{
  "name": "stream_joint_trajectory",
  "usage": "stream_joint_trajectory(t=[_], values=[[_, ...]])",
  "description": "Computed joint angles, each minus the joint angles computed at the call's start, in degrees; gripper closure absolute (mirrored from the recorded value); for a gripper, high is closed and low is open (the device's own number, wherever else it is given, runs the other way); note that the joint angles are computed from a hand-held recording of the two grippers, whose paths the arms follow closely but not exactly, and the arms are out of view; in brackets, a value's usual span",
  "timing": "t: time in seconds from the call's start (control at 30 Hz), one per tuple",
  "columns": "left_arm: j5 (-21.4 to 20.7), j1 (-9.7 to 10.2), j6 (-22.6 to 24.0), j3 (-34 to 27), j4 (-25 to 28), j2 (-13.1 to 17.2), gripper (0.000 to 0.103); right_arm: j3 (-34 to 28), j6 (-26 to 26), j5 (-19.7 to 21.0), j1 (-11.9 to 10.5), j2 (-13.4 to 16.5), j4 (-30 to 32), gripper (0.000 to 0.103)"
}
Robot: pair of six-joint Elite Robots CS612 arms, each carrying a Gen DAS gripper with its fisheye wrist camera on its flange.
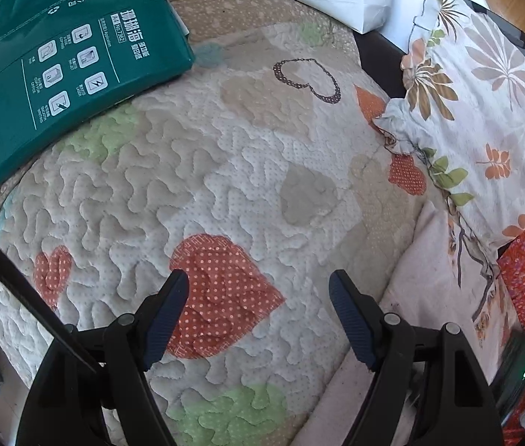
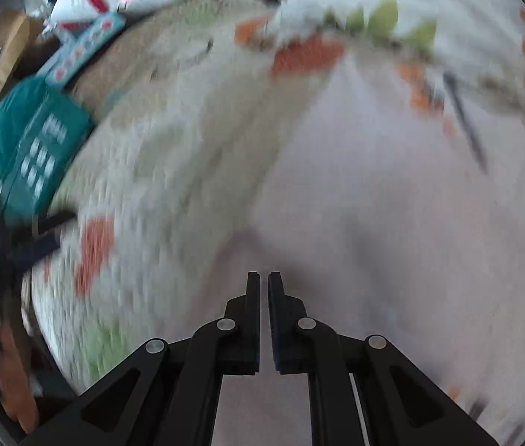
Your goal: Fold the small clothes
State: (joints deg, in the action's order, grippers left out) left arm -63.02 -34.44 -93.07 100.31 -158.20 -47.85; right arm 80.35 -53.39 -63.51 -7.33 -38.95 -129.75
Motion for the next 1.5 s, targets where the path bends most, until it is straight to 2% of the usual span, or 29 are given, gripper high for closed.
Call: stream_joint_trajectory(t=[0.03,0.1,0.2,0.23,0.37,0.43,0.5,0.6,0.67,0.73,0.8,0.9,0.97,1.03,1.13,1.23,1.27,1.3,1.33,1.37,1.4,1.5], values=[[0.05,-0.04,0.11,-0.02,0.09,-0.01,0.026,0.77,-1.29,-0.31,-0.52,-0.33,2.56,0.095],[0.22,-0.10,-0.13,-0.07,0.44,-0.05,0.026,4.28,-4.25,2.06,-2.07,-2.05,2.83,0.094],[-0.05,-0.12,-0.58,0.25,0.19,-0.12,0.026,7.73,-10.87,3.52,-4.64,-4.43,10.90,0.093],[-0.16,-0.16,-0.70,0.35,0.20,-0.12,0.026,8.84,-12.05,3.41,-5.15,-4.95,11.78,0.093],[0.55,-0.78,-0.04,0.14,2.05,-0.12,0.026,13.84,-16.17,3.14,-8.18,-7.34,10.52,0.093],[0.90,-1.19,0.78,-0.15,3.46,-0.06,0.026,14.54,-16.66,1.07,-9.30,-8.19,10.99,0.093],[0.86,-1.50,1.47,-0.21,3.94,0.01,0.026,14.56,-16.67,1.03,-10.97,-8.93,10.95,0.092],[1.00,-2.03,1.72,0.01,3.67,0.07,0.026,15.60,-10.47,3.78,-13.74,-9.44,-0.68,0.084],[0.91,-2.29,1.67,-0.10,3.70,0.20,0.026,14.05,-1.13,4.36,-15.64,-8.26,-11.41,0.081],[0.44,-2.41,1.74,-0.43,3.04,0.52,0.026,11.17,7.46,2.34,-16.59,-6.20,-21.22,0.081],[0.31,-2.57,2.13,-1.12,2.86,0.95,0.026,7.33,12.93,0.92,-16.82,-3.98,-25.04,0.081],[0.06,-2.75,2.96,-2.41,3.66,1.62,0.026,1.41,18.41,-1.67,-16.10,-0.70,-25.44,0.078],[-0.32,-2.77,3.82,-3.04,3.79,2.01,0.026,-1.25,21.37,-1.56,-15.59,0.70,-23.70,0.078],[-0.43,-2.80,4.66,-3.53,4.11,2.24,0.026,-3.53,22.12,-1.46,-14.95,2.06,-22.94,0.076],[-0.04,-2.78,5.25,-3.81,4.50,2.29,0.026,-6.72,21.03,-4.48,-13.73,3.97,-21.41,0.056],[0.26,-2.71,4.73,-3.79,4.59,2.24,0.026,-8.70,21.34,-7.58,-12.66,5.54,-20.71,0.055],[0.08,-2.65,4.72,-3.76,4.36,2.26,0.026,-9.06,20.62,-7.86,-12.41,5.90,-20.37,0.057],[-0.48,-2.48,4.85,-3.86,3.90,2.40,0.026,-8.68,19.47,-8.58,-12.12,5.89,-20.85,0.064],[-0.93,-2.36,4.95,-3.95,3.61,2.51,0.026,-8.66,18.55,-9.36,-11.85,5.99,-20.98,0.084],[-1.38,-2.25,5.04,-4.08,3.33,2.63,0.026,-8.26,17.98,-10.30,-11.64,5.82,-21.80,0.093],[-1.56,-2.21,5.15,-4.26,3.28,2.73,0.026,-7.23,17.60,-10.70,-11.57,5.31,-24.28,0.093],[-1.14,-2.35,5.89,-4.81,3.36,2.92,0.026,-5.34,18.99,-6.98,-12.49,3.81,-27.88,0.094]])
